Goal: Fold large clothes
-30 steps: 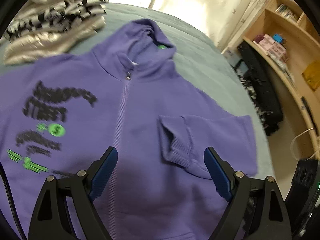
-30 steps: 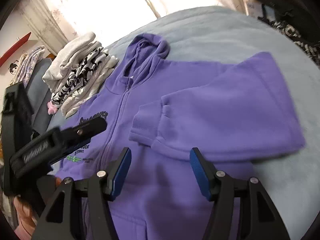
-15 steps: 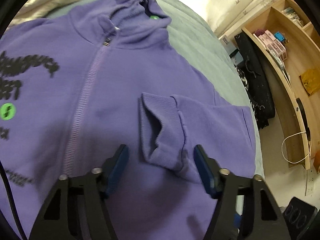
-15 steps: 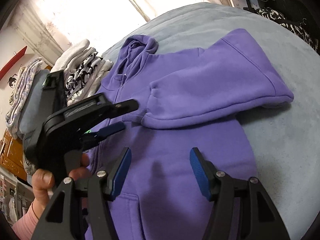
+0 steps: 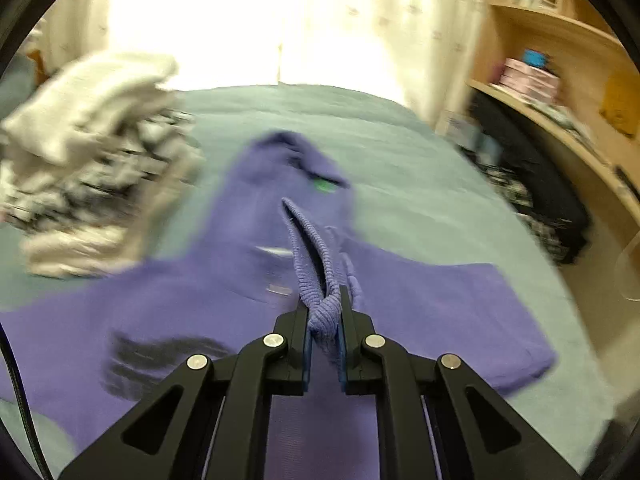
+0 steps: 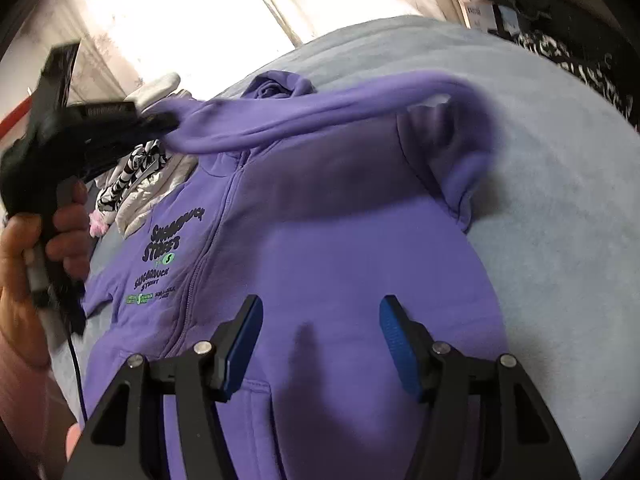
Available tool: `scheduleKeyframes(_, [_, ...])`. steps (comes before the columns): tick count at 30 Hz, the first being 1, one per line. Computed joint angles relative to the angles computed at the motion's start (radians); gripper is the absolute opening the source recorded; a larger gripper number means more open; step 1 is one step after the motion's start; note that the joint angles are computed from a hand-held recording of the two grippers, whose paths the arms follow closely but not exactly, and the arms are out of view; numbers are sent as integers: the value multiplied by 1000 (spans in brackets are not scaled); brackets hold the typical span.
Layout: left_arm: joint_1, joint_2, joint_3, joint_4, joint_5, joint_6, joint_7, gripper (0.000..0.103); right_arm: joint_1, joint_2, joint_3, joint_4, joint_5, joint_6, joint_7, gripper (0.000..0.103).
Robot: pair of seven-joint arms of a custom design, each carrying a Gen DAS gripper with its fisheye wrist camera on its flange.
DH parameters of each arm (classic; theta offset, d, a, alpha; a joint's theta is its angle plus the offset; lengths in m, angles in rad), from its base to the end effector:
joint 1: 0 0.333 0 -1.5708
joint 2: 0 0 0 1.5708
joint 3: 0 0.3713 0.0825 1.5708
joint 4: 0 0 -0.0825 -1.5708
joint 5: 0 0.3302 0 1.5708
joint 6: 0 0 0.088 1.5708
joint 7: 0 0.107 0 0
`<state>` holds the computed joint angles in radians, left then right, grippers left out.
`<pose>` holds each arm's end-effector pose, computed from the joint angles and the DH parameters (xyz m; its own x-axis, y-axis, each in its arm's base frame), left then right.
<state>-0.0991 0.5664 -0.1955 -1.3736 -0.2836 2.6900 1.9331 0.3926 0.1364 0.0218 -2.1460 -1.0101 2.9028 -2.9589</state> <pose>0.7240 -0.1638 0.5446 -0.4113 -0.9041 0.1157 -0.6693 0.2133 -0.7117 0.4846 0.2683 0.4794 -0.2706 -0.8962 -0.3515 -0.6833 0.4361 -0.5857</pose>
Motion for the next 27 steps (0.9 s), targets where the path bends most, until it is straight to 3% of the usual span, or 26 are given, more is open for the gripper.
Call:
scheduleKeyframes(2, [-14, 34, 71, 37, 55, -8, -53, 7, 6, -5, 9, 6, 14, -36, -32, 61])
scheduleKeyframes(4, [11, 68, 93, 55, 78, -48, -76, 8, 1, -6, 21, 9, 59, -51, -86, 61])
scheduleKeyframes(7, [40, 165, 105, 177, 110, -229, -116, 15, -33, -4, 31, -5, 194, 0, -213, 61])
scheduleKeyframes(8, [49, 179, 104, 189, 114, -262, -124, 19, -45, -6, 30, -12, 238, 19, -252, 61])
scheduleKeyframes(10, [103, 212, 50, 229, 60, -312, -105, 38, -66, -10, 31, -16, 331, 35, -332, 61])
scheduleKeyframes(11, [122, 221, 29, 243, 33, -325, -96, 40, -82, -10, 30, -14, 383, 49, -379, 61])
scheduleKeyframes(13, [144, 228, 3, 253, -18, -329, -95, 56, -105, -4, 20, 1, 450, 68, -447, 65])
scheduleKeyframes(15, [152, 256, -5, 301, -40, -350, -95, 62, -117, 12, 0, 34, 483, 51, -488, 68])
scheduleKeyframes(18, [136, 323, 1, 435, -26, -436, -113, 62, -174, 71, 4, 112, 609, 30, -605, 68])
scheduleKeyframes(20, [125, 353, 6, 470, -12, -430, -105, 59, -203, 114, 8, 156, 686, 34, -658, 68])
scheduleKeyframes(22, [111, 366, 6, 489, 6, -435, -86, 25, -199, 163, -16, 224, 703, -3, -680, 68])
scheduleKeyframes(24, [95, 372, 14, 507, 27, -447, -88, 17, -204, 217, -18, 302, 735, -62, -709, 68])
scheduleKeyframes(27, [77, 318, 21, 422, 46, -382, -72, 12, -226, 269, 7, 362, 799, -103, -776, 63])
